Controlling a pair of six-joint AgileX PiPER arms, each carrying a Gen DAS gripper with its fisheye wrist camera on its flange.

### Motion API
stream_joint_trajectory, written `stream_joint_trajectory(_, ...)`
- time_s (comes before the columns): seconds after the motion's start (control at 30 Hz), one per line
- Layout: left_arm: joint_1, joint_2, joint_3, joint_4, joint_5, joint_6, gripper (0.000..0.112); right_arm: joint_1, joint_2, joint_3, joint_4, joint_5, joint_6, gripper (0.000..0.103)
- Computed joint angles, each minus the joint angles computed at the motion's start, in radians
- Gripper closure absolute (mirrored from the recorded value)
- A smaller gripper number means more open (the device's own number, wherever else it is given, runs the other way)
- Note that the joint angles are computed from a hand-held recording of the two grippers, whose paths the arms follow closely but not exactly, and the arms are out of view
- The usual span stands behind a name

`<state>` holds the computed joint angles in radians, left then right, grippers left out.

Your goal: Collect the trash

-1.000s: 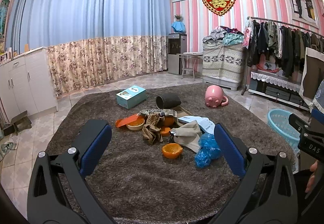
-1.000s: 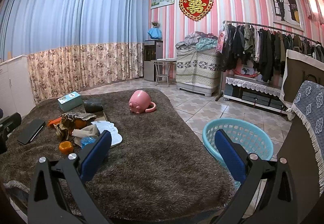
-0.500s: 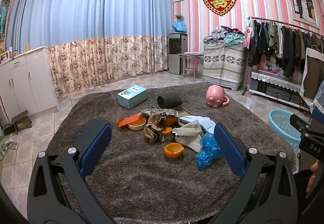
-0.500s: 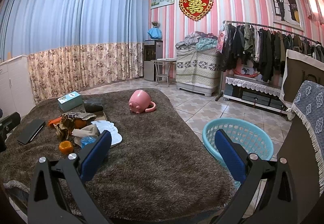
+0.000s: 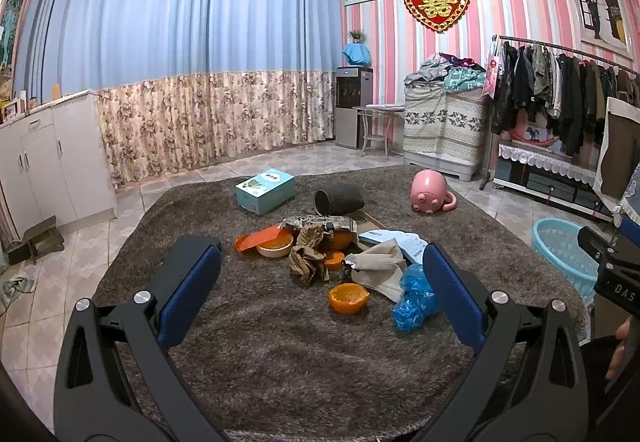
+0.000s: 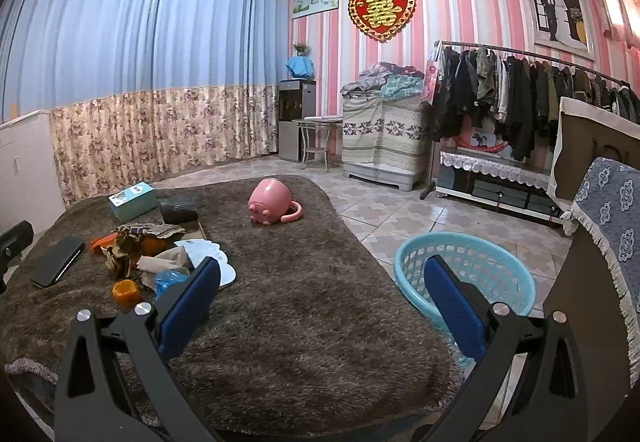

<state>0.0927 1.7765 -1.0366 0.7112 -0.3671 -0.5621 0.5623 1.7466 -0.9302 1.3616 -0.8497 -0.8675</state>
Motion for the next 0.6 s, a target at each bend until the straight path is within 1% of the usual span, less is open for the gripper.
stream_joint_trajectory(0.07,0.003,0.0,-0.003,0.012,0.001,-0.012,0.014,0.003,0.001,-0.001,0.003,-0.008,0.003,0.004)
stream_joint_trajectory(0.2,0.01,0.001,-0.009,-0.012,0.003,0.015,0.014,0.007,0.013,-0.016,0.017,-0.024,-0.013,0.004)
stream_joint_trajectory(0.3,0.03,0.012,-0.034,0.036,0.011,-0.029,0.014,0.012,0.033,-0.041,0.031,-0.042,-0.042,0.004)
stream_joint_trajectory(0.33,0.053,0.025,-0.048,0.075,0.002,-0.06,0.014,0.01,0.036,-0.043,0.016,-0.041,-0.037,0.004)
stream_joint_trajectory(0.37,0.057,0.032,-0.059,0.075,0.007,-0.055,0.014,0.007,0.035,-0.044,0.006,-0.034,-0.032,0.004)
stream_joint_trajectory(0.47,0.065,0.061,-0.096,0.08,0.02,-0.063,0.014,-0.013,0.054,-0.072,-0.022,0.02,-0.026,0.004)
stream_joint_trajectory(0.53,0.076,0.085,-0.129,0.111,0.032,-0.095,0.014,-0.025,0.07,-0.1,-0.018,0.075,-0.043,0.004)
stream_joint_trajectory(0.6,0.085,0.119,-0.162,0.094,0.049,-0.081,0.014,-0.038,0.104,-0.15,0.014,0.145,-0.085,0.004)
